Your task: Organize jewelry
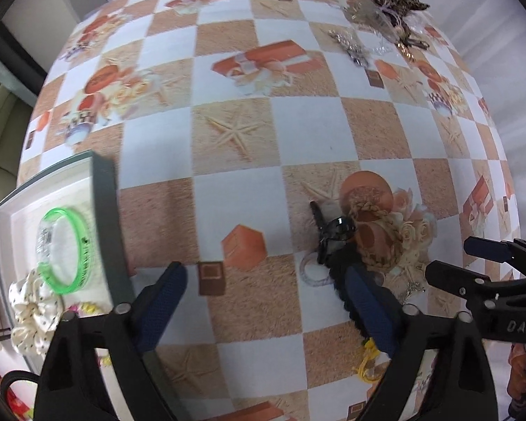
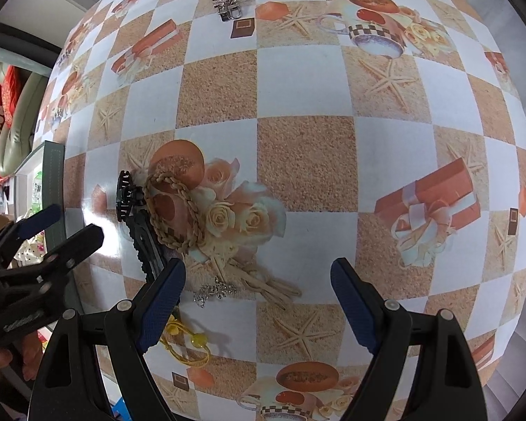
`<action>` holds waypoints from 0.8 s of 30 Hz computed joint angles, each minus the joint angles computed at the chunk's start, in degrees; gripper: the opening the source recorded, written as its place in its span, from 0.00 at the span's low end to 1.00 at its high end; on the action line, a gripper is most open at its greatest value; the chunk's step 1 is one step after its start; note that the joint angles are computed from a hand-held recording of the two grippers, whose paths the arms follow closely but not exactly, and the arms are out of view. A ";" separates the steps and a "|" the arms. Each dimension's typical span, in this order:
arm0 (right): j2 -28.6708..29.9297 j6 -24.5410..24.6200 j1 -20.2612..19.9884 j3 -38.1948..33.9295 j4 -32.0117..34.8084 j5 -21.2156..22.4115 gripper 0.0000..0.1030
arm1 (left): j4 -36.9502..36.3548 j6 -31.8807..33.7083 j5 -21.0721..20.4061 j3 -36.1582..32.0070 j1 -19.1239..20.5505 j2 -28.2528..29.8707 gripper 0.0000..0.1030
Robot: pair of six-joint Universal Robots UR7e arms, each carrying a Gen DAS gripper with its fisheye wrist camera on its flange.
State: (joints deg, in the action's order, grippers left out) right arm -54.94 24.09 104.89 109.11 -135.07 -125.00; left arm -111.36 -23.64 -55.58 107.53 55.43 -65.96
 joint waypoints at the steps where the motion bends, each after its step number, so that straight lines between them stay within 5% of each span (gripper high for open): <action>1: 0.02 -0.14 -0.01 0.02 -0.06 -0.15 0.84 | -0.34 0.09 -0.02 -0.20 0.27 0.58 0.92; 22: 5.18 -2.70 0.91 -3.20 -1.97 -1.50 0.84 | -4.26 0.93 4.61 -1.70 1.68 6.03 0.87; 24: 6.28 -3.33 1.22 -4.18 -1.78 -2.43 0.78 | -4.72 1.19 4.97 -2.14 1.95 6.20 0.84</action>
State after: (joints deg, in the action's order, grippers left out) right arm -48.66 20.76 106.11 104.93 -136.85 -127.43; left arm -116.08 -22.45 -50.61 105.39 57.38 -59.76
